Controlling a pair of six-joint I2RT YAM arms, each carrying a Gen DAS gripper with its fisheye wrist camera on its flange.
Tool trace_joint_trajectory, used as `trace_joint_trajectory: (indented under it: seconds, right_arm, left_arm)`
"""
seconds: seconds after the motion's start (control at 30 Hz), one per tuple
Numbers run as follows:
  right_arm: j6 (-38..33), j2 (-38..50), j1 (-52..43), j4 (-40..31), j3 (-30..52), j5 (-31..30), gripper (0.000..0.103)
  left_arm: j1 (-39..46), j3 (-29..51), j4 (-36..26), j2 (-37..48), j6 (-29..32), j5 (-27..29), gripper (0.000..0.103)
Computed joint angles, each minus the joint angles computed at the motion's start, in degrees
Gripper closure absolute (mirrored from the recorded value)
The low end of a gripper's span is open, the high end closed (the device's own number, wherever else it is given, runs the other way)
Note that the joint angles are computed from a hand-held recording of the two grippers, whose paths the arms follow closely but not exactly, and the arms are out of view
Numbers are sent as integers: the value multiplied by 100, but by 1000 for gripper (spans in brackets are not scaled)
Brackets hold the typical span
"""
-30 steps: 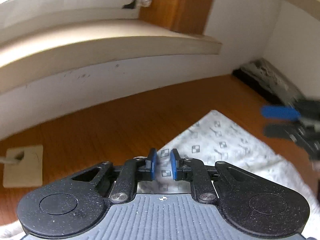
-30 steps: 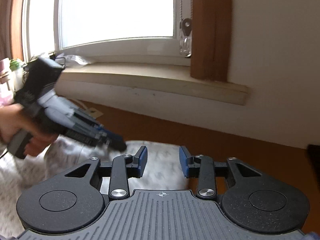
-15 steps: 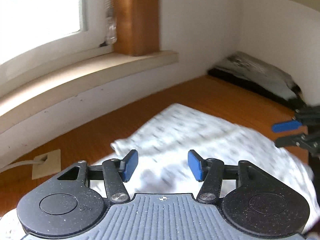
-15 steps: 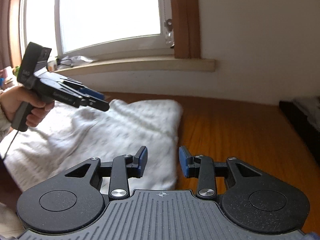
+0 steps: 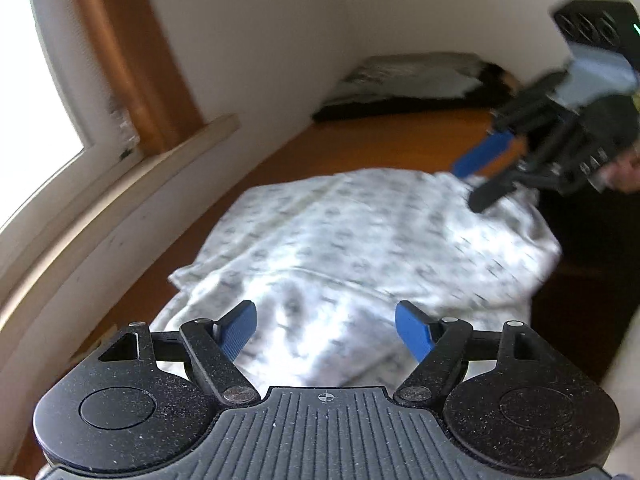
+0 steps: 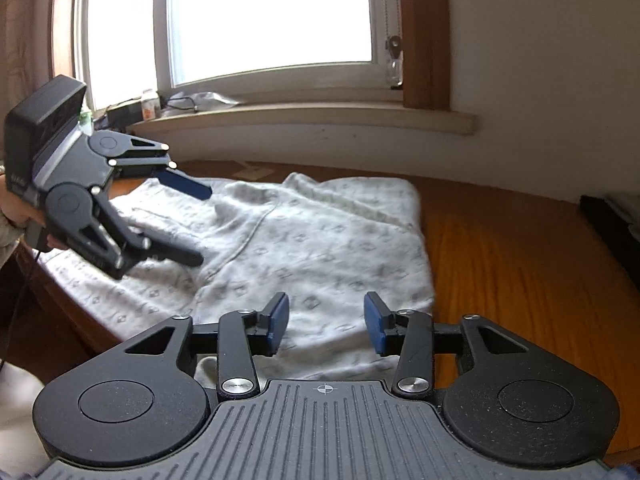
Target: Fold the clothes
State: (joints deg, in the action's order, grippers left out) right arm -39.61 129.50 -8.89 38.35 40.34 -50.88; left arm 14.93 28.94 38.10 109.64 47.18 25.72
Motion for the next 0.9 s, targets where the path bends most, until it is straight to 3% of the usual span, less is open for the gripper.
trace_joint_trajectory:
  seconds: [0.07,0.13,0.3,0.53,0.73,0.83,0.9]
  right_arm:
    - [-16,-30,21,96,-102,13,60]
    - [-95,-85,-12,117,-180,-5,59]
    - [-206,-229,-139,7,-251,-99,54]
    - [-566,-360,-287,-623,-175,-210,54]
    - [-818,-356,-320,-753,-202,-223,54]
    - [-1069,-419,-311,-969,-211,-147,54]
    - [-1279,-462,-335,-1135,-224,-154,53]
  left_arm:
    - [-68,-110,127,36,210,54,24]
    - [-122,-49,-213,22,415,303,24]
    - [-432,-165,54,190,489,134,27]
    - [-521,-176,276,502,455,191,35]
    - [-563,-261,461,563,404,299,46]
    - [-597,-268,500,598,351,356,62]
    - [-592,-201,393,630,285,453,90]
